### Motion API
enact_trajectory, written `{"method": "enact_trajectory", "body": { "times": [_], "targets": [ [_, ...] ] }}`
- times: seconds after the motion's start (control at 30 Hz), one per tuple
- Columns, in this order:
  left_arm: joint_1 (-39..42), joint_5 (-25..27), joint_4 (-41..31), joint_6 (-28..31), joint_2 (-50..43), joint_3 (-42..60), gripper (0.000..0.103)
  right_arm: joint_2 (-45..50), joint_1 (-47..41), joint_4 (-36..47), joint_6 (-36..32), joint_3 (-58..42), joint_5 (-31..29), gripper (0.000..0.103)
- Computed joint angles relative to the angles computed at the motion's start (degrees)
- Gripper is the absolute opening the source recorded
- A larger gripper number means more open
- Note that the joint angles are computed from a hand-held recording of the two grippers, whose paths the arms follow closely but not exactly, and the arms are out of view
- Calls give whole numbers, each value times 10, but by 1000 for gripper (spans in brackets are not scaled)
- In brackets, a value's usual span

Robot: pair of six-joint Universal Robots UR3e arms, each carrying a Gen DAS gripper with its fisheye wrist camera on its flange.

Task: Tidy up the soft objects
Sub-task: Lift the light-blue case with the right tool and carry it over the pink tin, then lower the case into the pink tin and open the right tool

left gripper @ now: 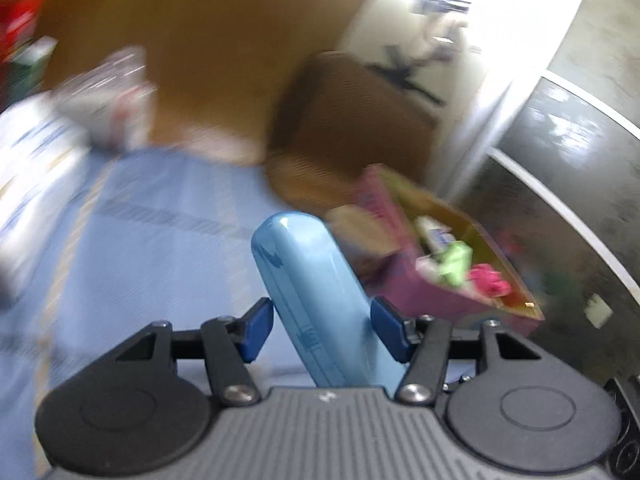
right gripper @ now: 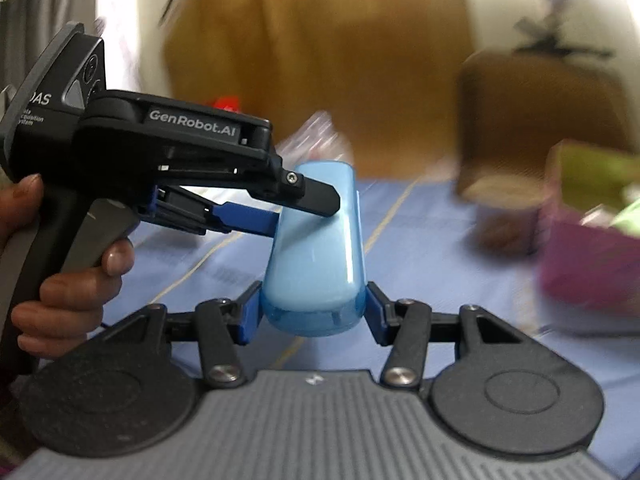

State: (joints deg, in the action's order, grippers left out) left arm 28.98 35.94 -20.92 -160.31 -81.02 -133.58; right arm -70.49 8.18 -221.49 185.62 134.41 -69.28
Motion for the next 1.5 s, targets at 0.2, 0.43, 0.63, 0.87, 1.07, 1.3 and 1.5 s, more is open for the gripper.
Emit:
{"method": "enact_trajectory", "body": {
  "times": [0.2,0.43,0.63,0.87,1.07,1.3,1.5],
  "targets": [
    [-228,99,146,-120,-207,230,54,-59,-113,-52,-11,65,-26,55],
    [-383,221,67,-160,-423,540,55,-17,-188,-22,-20,11,-81,55],
    [-414,289,64,-159,-449,573,60,61,-207,-2,6,-75,-167,60],
    [-400,349,112,-144,-354,429,69,52,-224,-165,88,42,-151,63],
    [-388,379,180,-112,-253,268,77,54,-171,-269,124,106,-212,68],
    [-363,379,217,-94,-165,138,83,17,-151,-265,152,152,-204,68],
    [-333,361,244,-78,-117,61,88,-8,-125,-250,163,167,-213,68]
  ]
}}
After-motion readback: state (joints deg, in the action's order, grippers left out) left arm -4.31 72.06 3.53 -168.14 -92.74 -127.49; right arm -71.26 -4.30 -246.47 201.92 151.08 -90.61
